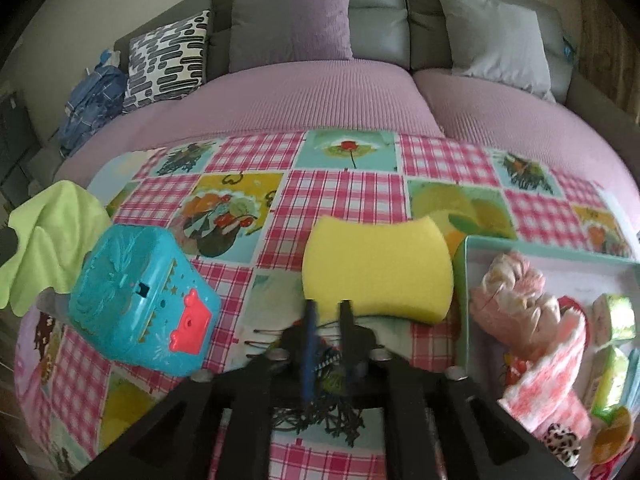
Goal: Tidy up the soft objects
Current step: 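Carry the green cloth and yellow sponge over the tray and lower them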
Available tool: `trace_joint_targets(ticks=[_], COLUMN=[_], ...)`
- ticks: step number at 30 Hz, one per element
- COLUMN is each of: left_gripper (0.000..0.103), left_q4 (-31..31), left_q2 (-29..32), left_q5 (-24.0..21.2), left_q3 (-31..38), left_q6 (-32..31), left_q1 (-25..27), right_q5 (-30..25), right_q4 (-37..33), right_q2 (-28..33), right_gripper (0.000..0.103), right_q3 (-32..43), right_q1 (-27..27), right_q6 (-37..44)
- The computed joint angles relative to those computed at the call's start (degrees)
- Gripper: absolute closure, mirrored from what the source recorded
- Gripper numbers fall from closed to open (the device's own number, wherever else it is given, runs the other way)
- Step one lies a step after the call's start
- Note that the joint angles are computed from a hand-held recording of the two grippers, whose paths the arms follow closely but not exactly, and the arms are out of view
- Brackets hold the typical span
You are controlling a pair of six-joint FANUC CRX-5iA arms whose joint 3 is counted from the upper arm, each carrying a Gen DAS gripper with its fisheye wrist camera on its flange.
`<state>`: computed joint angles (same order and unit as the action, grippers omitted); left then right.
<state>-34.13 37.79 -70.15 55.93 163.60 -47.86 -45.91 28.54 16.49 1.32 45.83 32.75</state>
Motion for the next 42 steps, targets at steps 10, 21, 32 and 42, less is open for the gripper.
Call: trace_joint_targets(ticks=[10,21,32,42], left_gripper=[0.099,0.099,0.099,0.099], left_q4=[1.82,2.57,2.70,2.64], left_q2=[-1.82,-1.91,-1.91,-1.43], left_q5=[3.52,4.66,4.51,3.98], left_q3=[-3.78,-4.14,-4.14,-3.46], left_q6=[1.05,0.52,0.34,-0.21], left_q1=[1.10,1.28,1.29,1.08], right_q5=[-2.95,-3.88,-6.77,-6.75], right_q4=[5.13,7.93,11.86,11.99], right_q2=[3.57,5.26,6.60,5.43], right_gripper=[0.070,0.057,0.072,0.082], right_q3=[2.67,2.34,2.34,1.29], right_q1=[0.43,1.45,2.23,2.19], right_q6=[1.83,2.75,1.32,-0.21])
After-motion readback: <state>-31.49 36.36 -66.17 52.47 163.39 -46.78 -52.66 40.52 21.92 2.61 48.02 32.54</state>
